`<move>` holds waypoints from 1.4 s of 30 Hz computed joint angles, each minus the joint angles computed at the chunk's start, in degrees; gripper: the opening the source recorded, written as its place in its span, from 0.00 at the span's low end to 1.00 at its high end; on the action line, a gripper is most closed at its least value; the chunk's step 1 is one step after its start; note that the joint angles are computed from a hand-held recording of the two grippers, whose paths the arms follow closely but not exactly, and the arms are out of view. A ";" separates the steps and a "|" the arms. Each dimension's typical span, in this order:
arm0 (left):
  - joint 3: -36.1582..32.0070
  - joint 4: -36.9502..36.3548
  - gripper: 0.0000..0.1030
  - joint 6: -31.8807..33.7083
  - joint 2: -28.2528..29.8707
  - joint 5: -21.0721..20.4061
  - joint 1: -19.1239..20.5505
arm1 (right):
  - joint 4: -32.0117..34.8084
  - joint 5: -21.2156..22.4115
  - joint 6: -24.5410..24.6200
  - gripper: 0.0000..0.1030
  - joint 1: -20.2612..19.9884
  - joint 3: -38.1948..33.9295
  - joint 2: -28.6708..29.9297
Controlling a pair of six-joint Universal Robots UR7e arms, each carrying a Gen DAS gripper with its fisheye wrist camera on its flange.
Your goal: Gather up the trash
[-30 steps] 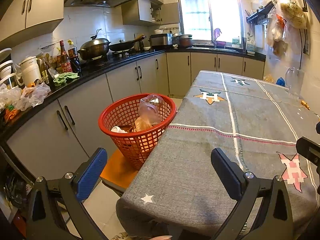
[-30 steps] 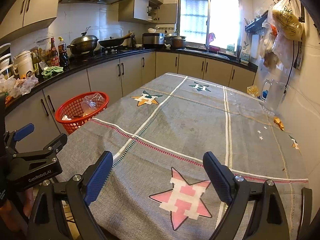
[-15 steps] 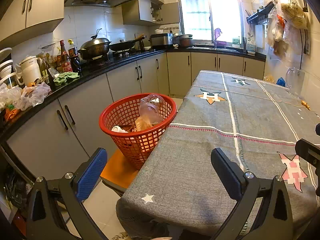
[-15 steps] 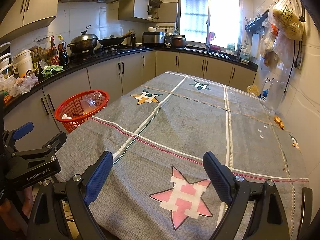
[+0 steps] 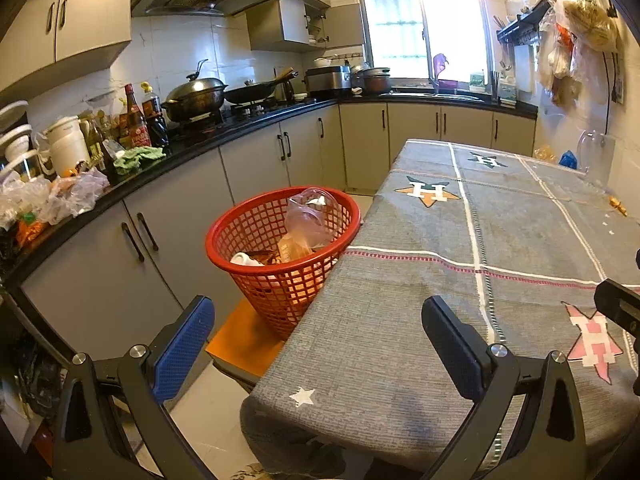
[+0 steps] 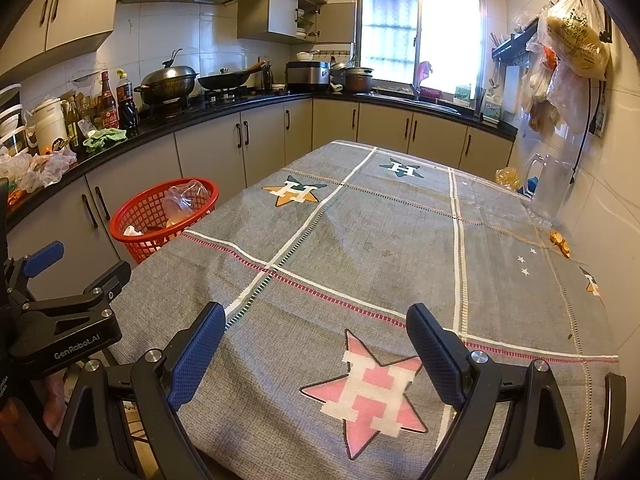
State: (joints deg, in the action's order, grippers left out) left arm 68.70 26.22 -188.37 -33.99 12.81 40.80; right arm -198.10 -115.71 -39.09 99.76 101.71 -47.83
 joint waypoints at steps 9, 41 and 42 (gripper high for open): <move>1.18 -2.11 1.00 1.71 -1.02 0.67 -0.26 | 0.12 -0.13 0.12 0.92 -0.03 -0.03 0.11; -20.84 15.53 1.00 1.18 11.29 22.37 2.28 | 2.66 -5.35 8.60 0.95 -6.56 -5.23 -2.42; -26.59 19.24 1.00 1.31 14.81 24.21 2.63 | 3.13 -6.98 9.65 0.95 -7.29 -6.22 -2.51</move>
